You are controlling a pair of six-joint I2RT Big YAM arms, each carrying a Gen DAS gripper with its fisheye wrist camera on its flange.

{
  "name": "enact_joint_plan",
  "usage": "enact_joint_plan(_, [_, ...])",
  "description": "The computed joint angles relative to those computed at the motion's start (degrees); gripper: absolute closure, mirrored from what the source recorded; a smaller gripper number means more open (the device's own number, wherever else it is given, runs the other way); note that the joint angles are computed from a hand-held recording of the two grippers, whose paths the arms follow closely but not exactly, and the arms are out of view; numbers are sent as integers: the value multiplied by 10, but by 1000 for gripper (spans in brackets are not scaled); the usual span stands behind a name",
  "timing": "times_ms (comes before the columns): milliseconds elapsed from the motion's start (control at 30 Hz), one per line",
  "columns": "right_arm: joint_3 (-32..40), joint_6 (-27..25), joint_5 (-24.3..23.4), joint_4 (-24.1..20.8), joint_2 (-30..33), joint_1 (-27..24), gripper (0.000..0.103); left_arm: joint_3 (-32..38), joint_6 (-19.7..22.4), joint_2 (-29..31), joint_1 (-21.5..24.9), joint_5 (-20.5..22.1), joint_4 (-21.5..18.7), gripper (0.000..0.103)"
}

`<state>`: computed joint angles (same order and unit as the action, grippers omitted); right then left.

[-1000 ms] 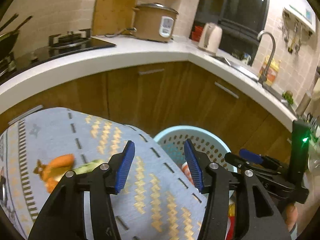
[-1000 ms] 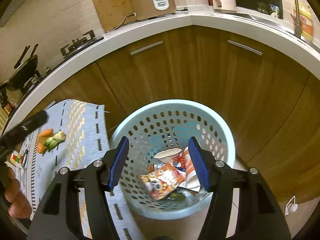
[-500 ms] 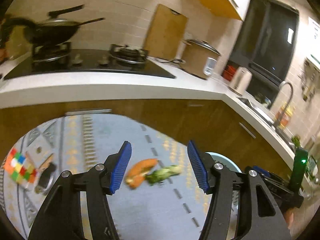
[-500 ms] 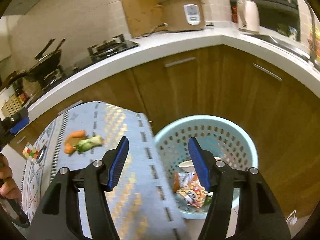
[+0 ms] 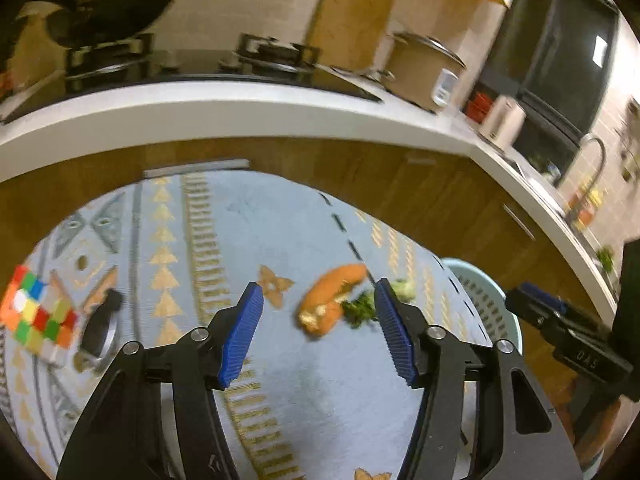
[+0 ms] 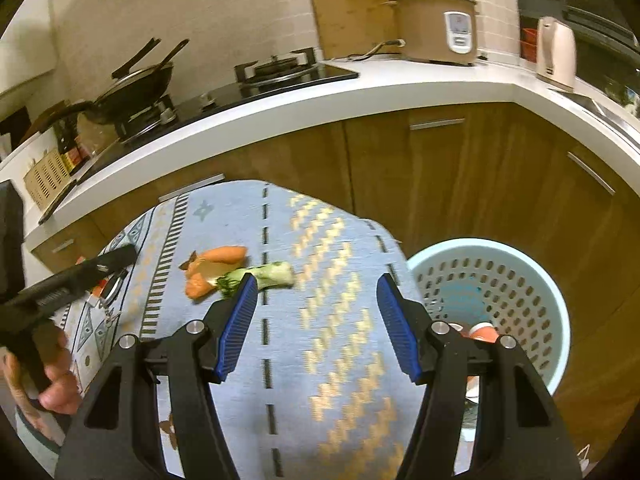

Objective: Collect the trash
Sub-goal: 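Move both tools back over the table toward the peel and stalk, then grasp the orange peel with the left tool while the right tool grasps the green stalk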

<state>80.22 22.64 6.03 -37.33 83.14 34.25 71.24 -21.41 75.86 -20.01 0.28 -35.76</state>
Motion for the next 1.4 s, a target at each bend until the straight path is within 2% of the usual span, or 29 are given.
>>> enact_joint_plan(200, [34, -19, 2, -17, 28, 12, 45, 28, 32, 51, 0, 6, -5, 48])
enact_joint_plan(367, [48, -29, 8, -15, 44, 20, 45, 42, 43, 78, -2, -3, -8, 51])
enact_joint_plan(467, [56, -29, 6, -17, 55, 20, 45, 47, 49, 91, -1, 8, -9, 52])
enact_joint_plan(533, [62, -25, 4, -19, 66, 20, 45, 51, 55, 100, -1, 19, -10, 59])
enact_joint_plan(667, [73, -9, -20, -26, 84, 15, 51, 52, 52, 108, -3, 18, -16, 81])
enact_joint_plan(767, [78, -2, -36, -30, 95, 12, 55, 43, 31, 100, 3, 30, -5, 87])
enact_joint_plan(867, [95, -2, -48, -49, 114, 16, 57, 30, 15, 90, 6, 19, 5, 99])
enact_joint_plan(1067, [126, 14, -86, -68, 147, 18, 57, 7, -9, 74, 26, 19, 27, 100])
enact_joint_plan(1200, [147, 45, -118, -77, 171, 10, 57, -9, -22, 62, 38, 30, 43, 100])
enact_joint_plan(1333, [154, 79, -139, -61, 183, 2, 57, -21, -35, 52, 48, 43, 55, 100])
enact_joint_plan(1400, [160, 92, -143, -56, 189, 0, 56, -26, -44, 50, 56, 63, 60, 100])
